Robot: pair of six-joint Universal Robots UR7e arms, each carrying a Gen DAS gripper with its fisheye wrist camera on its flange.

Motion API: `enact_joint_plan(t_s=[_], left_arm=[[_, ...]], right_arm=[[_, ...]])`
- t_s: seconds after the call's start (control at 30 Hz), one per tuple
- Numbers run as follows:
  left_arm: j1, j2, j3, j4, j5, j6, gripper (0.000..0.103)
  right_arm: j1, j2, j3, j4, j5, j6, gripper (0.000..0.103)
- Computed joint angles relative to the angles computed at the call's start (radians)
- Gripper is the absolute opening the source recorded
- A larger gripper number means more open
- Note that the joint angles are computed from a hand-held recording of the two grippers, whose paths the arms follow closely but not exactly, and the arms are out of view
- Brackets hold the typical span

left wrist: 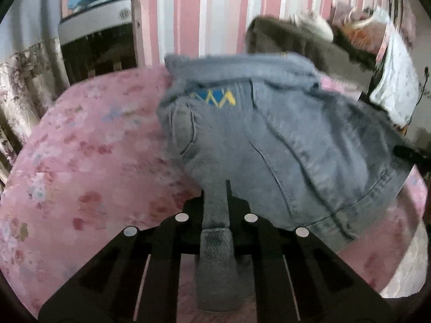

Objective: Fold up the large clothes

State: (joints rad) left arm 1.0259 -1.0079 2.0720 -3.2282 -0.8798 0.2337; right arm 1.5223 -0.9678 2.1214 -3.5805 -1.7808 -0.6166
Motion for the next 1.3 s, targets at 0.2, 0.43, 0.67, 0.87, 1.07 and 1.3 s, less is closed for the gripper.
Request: enact_joint_plan(t_s=[0.2,0.43,0.67,0.87,1.07,1.3], left_arm=[[-0.039,-0.170,0.104,0.031,-0.041,-0.032,0.007],[-0.070,-0.217,0.079,0.054,-0.070,-0.023,0.008],[0.008,-0.029,-0.181,0.049,-0.114,0.036,0.008],[0.060,0.157,-0.540,0.190,-0.114,0.052,0.009],[0.109,0.383,-0.972,0.472,-0.093,-0.001,0.009],[0.192,0.648,-1.461,0.905,-0.101,-0.159,0.017]], right_arm=[[0.039,-0.101,0.121,-0.042,0.076,-0.015,0.014],[0.033,-0.163,0.168,-0.114,0.201,0.071,0.013],[0.043,-0.061,-0.102,0.037,0.215,0.126,0.014],[0.065,0.090,-0.464,0.207,0.138,0.177,0.014],[0.073,0.269,-0.845,0.449,0.011,0.194,0.014],[0.064,0.471,-1.203,0.710,-0.144,0.250,0.021]])
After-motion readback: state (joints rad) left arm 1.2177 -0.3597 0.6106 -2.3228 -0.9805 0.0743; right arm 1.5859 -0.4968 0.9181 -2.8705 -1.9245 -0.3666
